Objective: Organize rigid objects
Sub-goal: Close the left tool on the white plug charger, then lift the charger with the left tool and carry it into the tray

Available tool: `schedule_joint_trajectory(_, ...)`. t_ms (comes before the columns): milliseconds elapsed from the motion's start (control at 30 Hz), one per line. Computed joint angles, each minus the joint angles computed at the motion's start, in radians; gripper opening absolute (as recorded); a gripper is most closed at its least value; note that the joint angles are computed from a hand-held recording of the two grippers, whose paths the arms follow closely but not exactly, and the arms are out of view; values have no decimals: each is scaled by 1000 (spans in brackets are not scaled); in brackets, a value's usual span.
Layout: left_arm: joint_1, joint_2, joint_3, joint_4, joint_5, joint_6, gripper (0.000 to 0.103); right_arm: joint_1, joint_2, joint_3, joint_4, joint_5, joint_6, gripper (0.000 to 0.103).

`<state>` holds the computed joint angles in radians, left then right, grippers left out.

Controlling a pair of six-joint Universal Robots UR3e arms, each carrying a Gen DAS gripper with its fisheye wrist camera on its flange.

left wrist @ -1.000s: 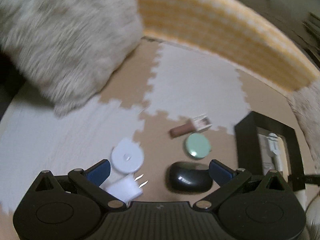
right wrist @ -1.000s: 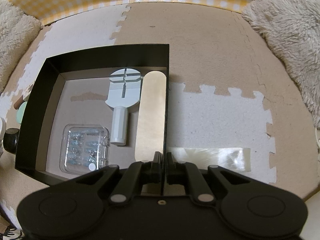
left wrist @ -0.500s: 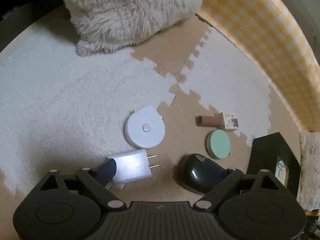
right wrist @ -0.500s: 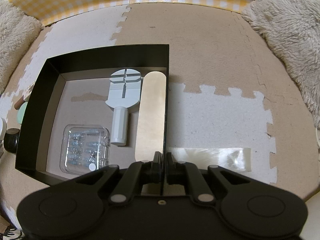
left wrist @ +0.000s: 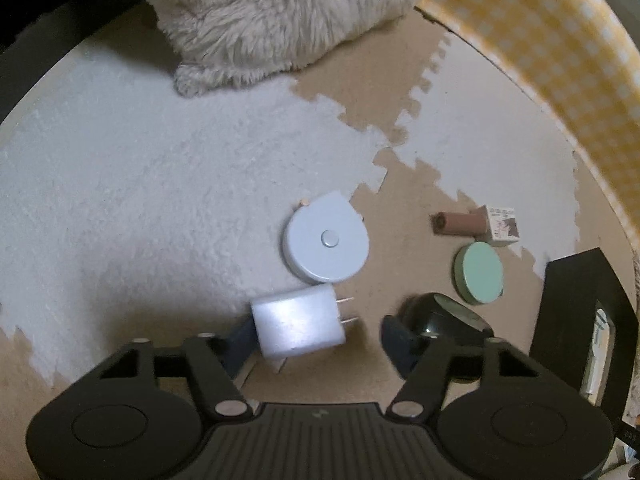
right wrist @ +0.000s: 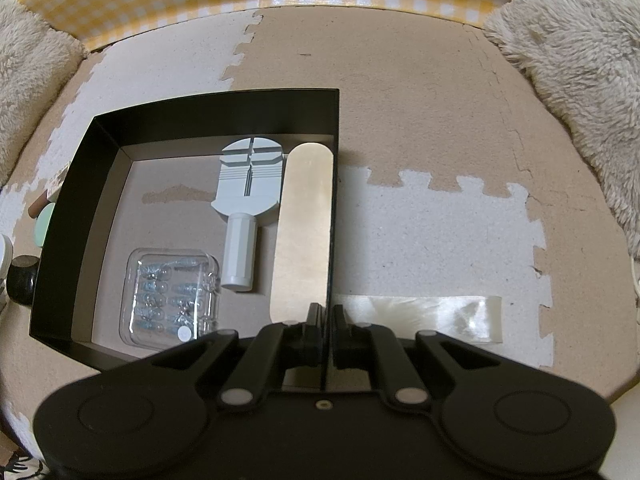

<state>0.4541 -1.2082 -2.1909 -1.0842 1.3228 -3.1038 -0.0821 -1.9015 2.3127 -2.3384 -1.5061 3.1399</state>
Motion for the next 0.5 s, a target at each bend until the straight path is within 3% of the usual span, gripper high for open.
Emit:
schedule_joint_trajectory(200,-16,-16,7,22,23,-5,51,6,4,-4,0,-4,3,7)
schedule_joint_trajectory(500,-33,-41,20,35,46,9,48,5,0,-2,1,-5,1,7)
